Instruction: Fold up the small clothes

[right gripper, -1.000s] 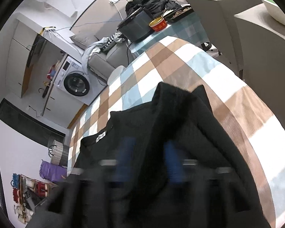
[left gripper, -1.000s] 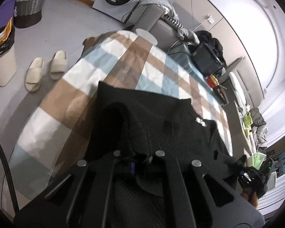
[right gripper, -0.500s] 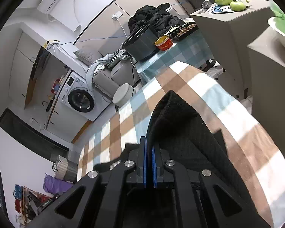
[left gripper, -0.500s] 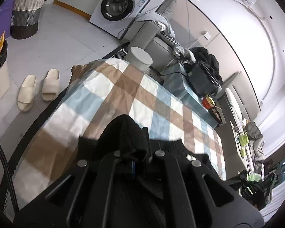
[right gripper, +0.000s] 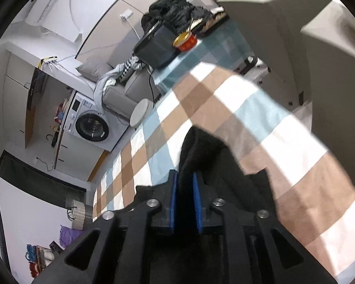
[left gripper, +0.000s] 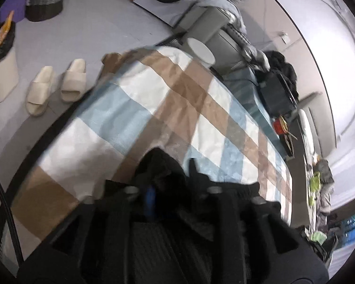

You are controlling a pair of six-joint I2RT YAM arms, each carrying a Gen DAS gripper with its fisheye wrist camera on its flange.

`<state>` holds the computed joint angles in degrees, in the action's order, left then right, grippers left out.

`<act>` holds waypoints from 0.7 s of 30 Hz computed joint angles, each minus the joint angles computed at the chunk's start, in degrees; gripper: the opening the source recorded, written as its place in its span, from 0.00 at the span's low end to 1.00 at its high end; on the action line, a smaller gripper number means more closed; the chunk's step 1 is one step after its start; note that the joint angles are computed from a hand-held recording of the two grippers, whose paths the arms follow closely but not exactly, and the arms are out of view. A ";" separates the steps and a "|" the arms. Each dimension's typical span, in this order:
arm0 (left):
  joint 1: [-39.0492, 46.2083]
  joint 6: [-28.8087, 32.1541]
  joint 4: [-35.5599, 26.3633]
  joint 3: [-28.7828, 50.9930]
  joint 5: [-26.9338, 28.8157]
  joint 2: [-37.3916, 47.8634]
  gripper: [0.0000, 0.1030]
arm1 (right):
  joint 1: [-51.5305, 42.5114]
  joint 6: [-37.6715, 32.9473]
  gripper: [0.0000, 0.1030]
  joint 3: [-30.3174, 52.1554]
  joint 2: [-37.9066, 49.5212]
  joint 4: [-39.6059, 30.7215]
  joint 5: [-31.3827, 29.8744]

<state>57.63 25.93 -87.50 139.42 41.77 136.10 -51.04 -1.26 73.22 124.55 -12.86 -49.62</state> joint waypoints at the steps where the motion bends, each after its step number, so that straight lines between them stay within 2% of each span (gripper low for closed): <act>1: 0.31 -1.30 2.44 -2.46 0.12 -1.80 0.44 | -0.72 -0.31 0.29 -0.67 -0.68 0.63 -0.22; 2: 0.64 -1.85 3.43 -3.35 0.10 -2.79 0.52 | -1.23 -0.88 0.30 -0.71 -1.10 0.54 -0.25; 5: 1.81 -1.08 3.89 -4.24 1.29 -4.41 0.61 | -2.69 -5.16 0.31 0.41 -2.00 -3.65 -0.21; 7: 2.63 0.77 2.94 -4.75 1.30 -5.48 0.63 | -3.72 -11.09 0.35 0.60 -3.20 -7.58 0.81; 9: 3.69 3.11 3.39 -7.26 0.97 -7.67 0.68 | -4.63 -17.57 0.45 -0.25 -4.82 -10.30 3.30; 14: 7.75 10.92 3.63 -14.43 0.47 -13.28 0.82 | -7.13 -34.73 0.47 -2.90 -6.03 -16.02 9.44; 16: 9.51 15.38 3.32 -17.53 0.12 -15.44 0.91 | -8.84 -40.09 0.47 -3.33 -5.16 -18.25 10.41; 17: 10.41 17.53 3.25 -19.02 0.08 -16.45 1.00 | -9.49 -42.67 0.47 -3.40 -4.61 -19.32 10.93; 21: 13.95 25.26 1.84 -24.23 -1.60 -19.30 0.99 | -10.70 -48.94 0.47 -1.90 -1.00 -23.86 11.29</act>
